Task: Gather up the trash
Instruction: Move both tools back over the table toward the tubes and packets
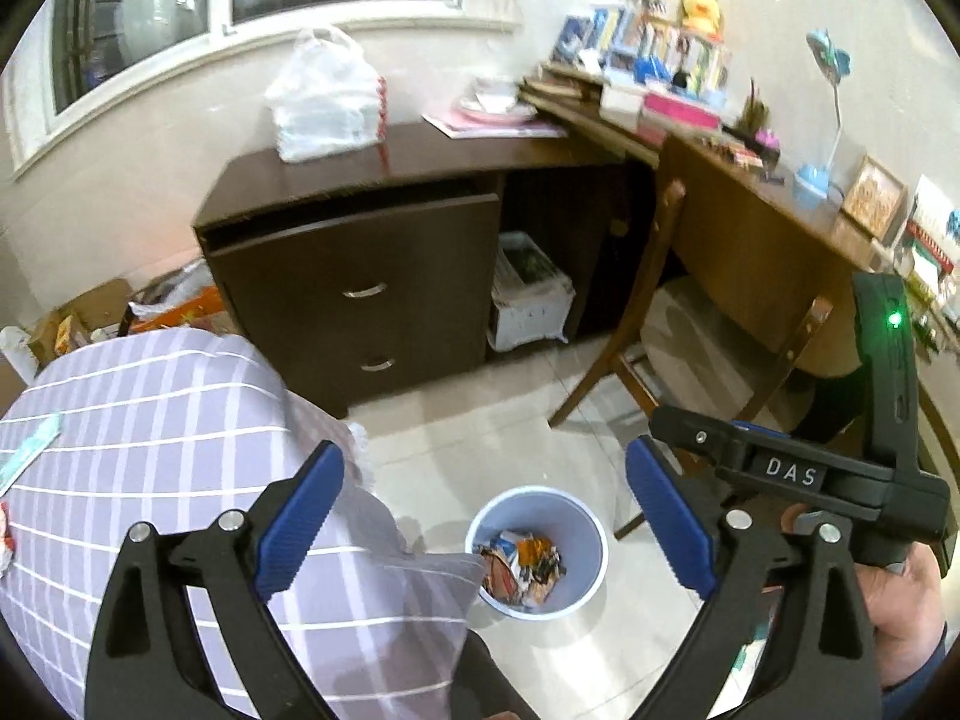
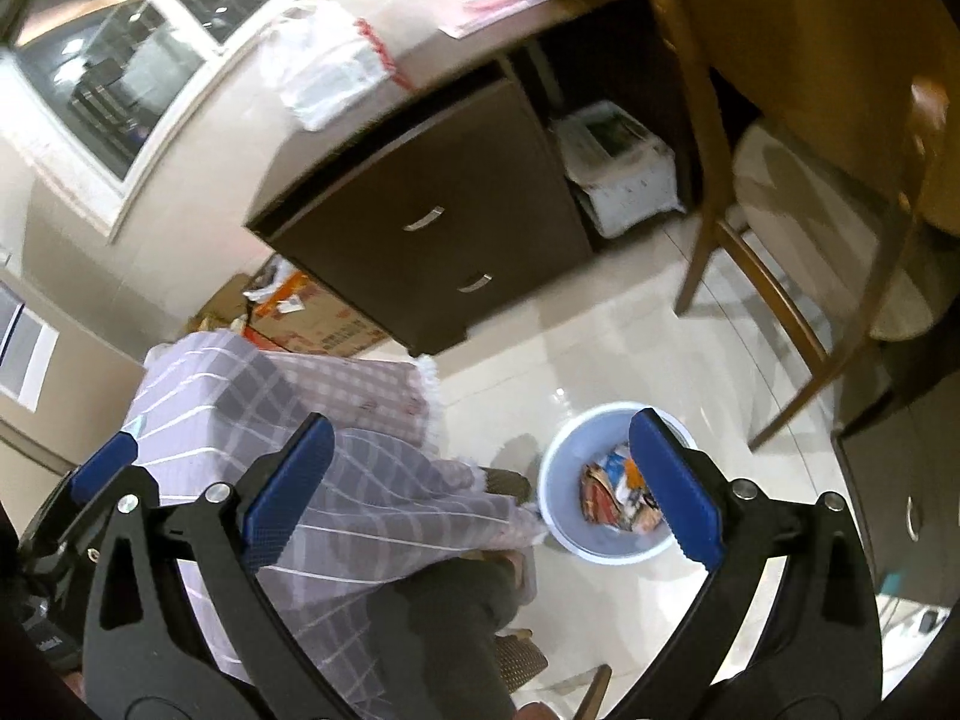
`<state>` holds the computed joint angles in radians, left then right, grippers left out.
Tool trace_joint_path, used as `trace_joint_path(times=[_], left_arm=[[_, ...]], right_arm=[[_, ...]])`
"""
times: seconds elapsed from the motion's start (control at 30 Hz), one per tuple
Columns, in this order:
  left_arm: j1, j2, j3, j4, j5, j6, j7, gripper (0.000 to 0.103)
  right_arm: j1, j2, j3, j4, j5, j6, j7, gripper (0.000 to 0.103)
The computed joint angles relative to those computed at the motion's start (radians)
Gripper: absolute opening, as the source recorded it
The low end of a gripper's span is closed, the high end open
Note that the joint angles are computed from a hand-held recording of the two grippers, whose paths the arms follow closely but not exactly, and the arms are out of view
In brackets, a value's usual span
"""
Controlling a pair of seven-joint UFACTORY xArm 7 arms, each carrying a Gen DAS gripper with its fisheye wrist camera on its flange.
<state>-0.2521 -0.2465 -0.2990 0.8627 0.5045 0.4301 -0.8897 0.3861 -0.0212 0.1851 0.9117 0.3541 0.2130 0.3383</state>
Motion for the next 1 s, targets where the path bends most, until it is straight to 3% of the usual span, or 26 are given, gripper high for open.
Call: trace_joint_path(times=[0.2,0.43,0.73,1.0], left_arm=[[0.026,-0.168,0.030,-0.102,-0.059,-0.006,0.033,0.094],[0.103,-0.390,0.041,-0.221,-0.142,0.030,0.090,0.094],[0.202,-0.712,0.124,-0.397,-0.251,0.143,0.189,0.095],[0.336,-0.983,0.216,-0.521,-0.297,0.267,0.285,0.095]], right_arm=[[0.025,-0.003,0.030,0.067,-0.143,-0.005,0.119,0.097],[0.086,0.061,0.064,0.208,-0.263,0.036,0.168,0.097],[0.218,0.242,0.090,0.475,-0.373,0.116,0.178,0.097],[0.364,0.428,0.081,0.753,-0.441,0.212,0.156,0.097]])
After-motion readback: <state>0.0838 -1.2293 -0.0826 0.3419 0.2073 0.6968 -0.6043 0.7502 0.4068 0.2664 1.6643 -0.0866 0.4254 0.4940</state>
